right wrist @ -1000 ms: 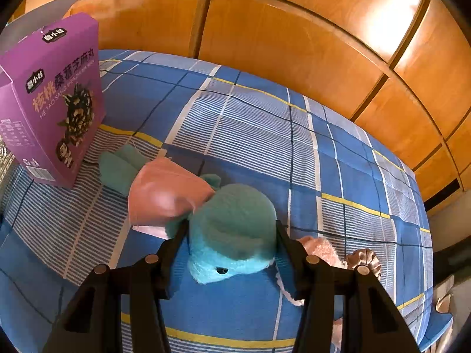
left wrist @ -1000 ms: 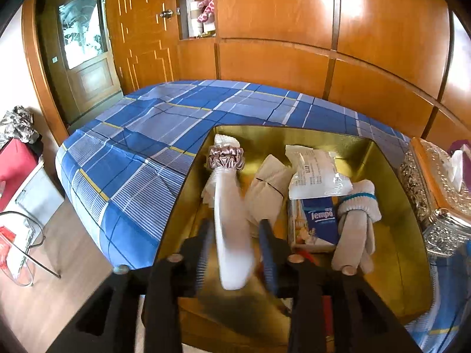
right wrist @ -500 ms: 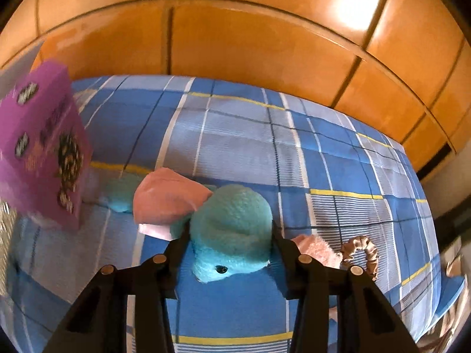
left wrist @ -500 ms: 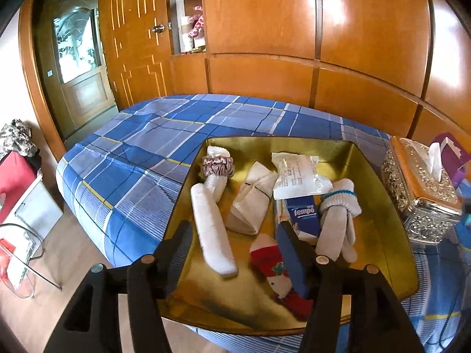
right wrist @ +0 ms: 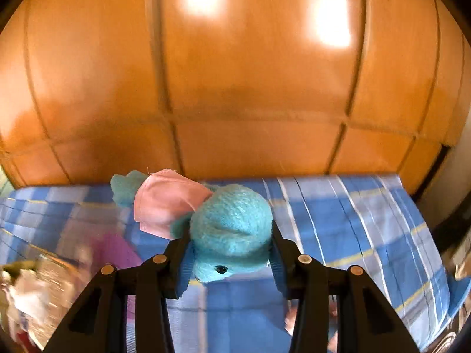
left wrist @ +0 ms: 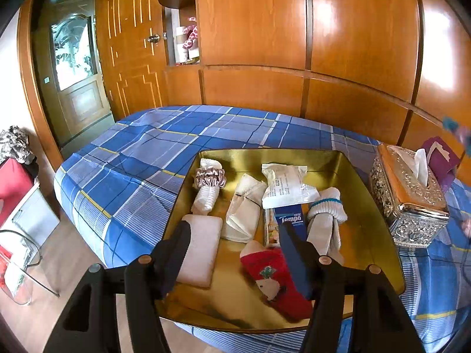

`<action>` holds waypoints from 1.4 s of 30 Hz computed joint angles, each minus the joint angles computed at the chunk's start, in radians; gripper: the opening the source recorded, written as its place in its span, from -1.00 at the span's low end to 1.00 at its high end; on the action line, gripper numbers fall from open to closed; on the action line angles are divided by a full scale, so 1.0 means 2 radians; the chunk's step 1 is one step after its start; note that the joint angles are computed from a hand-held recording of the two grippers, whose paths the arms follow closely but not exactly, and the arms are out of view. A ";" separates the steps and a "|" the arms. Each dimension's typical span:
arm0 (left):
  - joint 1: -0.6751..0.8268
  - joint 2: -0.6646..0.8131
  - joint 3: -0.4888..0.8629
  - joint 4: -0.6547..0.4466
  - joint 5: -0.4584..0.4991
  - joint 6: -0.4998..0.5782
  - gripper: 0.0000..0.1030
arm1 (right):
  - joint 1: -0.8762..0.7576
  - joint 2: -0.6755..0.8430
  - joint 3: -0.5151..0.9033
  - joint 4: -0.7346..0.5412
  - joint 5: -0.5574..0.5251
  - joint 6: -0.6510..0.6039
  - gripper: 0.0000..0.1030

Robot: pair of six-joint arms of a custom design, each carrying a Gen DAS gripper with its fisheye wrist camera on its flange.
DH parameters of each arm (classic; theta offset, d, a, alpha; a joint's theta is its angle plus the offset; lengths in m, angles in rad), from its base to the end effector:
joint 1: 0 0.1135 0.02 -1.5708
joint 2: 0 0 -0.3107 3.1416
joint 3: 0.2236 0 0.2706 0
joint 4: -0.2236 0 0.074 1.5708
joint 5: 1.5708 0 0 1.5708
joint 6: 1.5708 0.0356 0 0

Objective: Organize soft objects
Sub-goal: 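Release the white roll into the tray with the left tool while the right tool holds the plush, then carry the teal plush toy over the gold tray with the right tool and release it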

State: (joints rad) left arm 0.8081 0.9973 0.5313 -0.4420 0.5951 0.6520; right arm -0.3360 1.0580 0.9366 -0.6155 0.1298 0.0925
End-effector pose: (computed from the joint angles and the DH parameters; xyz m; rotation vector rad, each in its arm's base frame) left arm 0.1373 0.1147 0.2280 0.0618 2.2812 0.0022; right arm 0.2040 -0.0761 0.3384 0.5573 2.2476 -0.2738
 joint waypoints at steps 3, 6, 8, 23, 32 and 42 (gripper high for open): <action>0.005 0.001 0.002 -0.004 0.004 0.003 0.23 | 0.067 -0.002 0.033 -0.011 0.022 0.009 -0.14; 0.007 0.006 0.003 -0.002 0.005 0.002 0.23 | 0.132 -0.004 0.053 -0.018 0.040 0.018 -0.14; 0.008 0.010 0.003 0.000 0.004 0.003 0.23 | 0.169 -0.005 0.062 -0.019 0.043 0.024 -0.14; 0.050 0.064 0.033 0.033 0.010 -0.024 0.23 | 0.495 0.033 0.060 -0.013 0.102 0.074 -0.14; 0.076 0.091 0.055 0.047 0.016 -0.039 0.23 | 0.630 0.114 0.017 0.004 0.070 0.114 -0.13; 0.065 0.089 0.049 0.042 0.009 -0.034 0.23 | 0.646 0.254 0.027 0.006 0.048 0.131 -0.13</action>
State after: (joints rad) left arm 0.9383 1.1759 0.6292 -0.3570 0.6139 0.5848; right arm 0.9570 1.5669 0.9898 -0.6031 0.2260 0.3545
